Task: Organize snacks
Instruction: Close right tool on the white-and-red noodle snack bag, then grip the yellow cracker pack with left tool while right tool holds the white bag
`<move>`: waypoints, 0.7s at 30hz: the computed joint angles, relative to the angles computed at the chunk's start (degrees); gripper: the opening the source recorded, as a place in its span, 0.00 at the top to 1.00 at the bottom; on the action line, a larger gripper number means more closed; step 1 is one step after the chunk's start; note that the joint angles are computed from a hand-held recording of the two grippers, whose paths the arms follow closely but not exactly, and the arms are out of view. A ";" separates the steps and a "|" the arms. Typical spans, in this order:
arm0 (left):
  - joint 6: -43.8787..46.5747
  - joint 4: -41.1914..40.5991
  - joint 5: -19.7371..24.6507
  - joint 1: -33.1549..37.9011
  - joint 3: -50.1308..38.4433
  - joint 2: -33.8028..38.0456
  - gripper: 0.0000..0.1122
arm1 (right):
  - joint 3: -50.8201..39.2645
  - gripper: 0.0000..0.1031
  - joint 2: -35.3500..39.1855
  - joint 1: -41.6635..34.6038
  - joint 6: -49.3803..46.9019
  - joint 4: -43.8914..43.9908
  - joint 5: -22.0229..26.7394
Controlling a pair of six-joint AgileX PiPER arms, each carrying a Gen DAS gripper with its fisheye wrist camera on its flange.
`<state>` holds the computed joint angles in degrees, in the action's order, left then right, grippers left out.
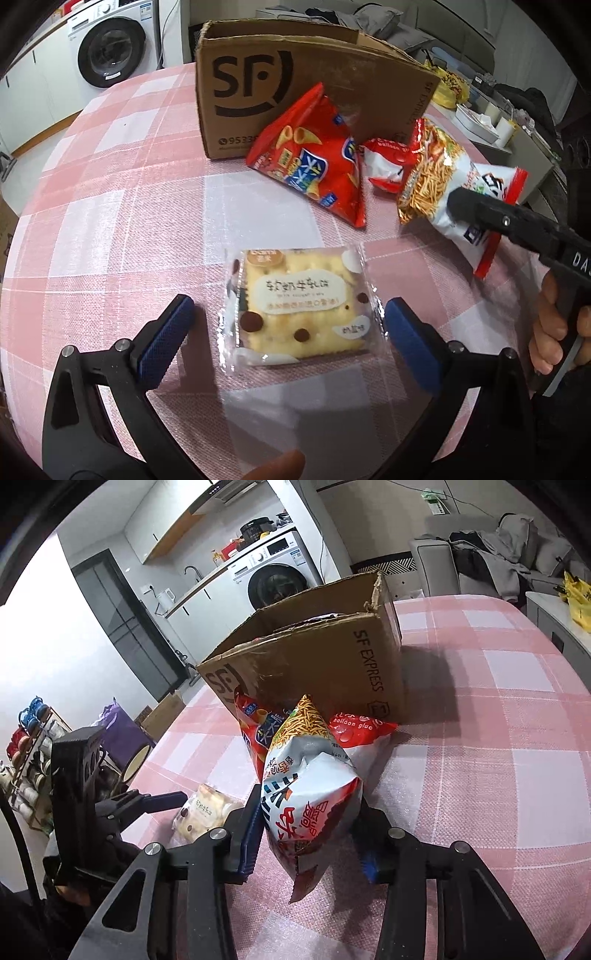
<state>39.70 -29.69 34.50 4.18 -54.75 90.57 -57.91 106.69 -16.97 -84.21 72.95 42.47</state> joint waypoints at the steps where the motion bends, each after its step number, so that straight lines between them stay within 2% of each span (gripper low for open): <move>1: -0.50 0.89 -0.48 -0.44 0.38 -0.26 0.09 | 0.10 0.57 -0.03 0.05 -0.09 0.18 -0.07; 7: -5.88 8.36 -3.95 -4.22 2.79 -1.81 0.08 | 0.35 0.57 -0.24 0.16 0.20 -0.22 -0.05; 13: -2.44 5.49 -4.83 -3.82 4.21 -2.70 0.09 | 0.84 0.57 -0.70 0.11 -0.38 -0.08 0.08; 15: -1.96 4.77 -5.12 -3.57 4.42 -2.99 0.14 | 0.70 0.57 -0.64 0.06 -0.21 -0.10 0.15; 19: 9.13 -4.59 -5.32 -1.25 6.21 -4.49 0.45 | 1.08 0.57 -0.95 -0.13 -0.88 0.62 0.19; 21: 12.47 -7.33 -4.66 -0.51 7.09 -5.49 0.48 | 1.16 0.57 -1.05 -0.32 -0.89 0.74 0.38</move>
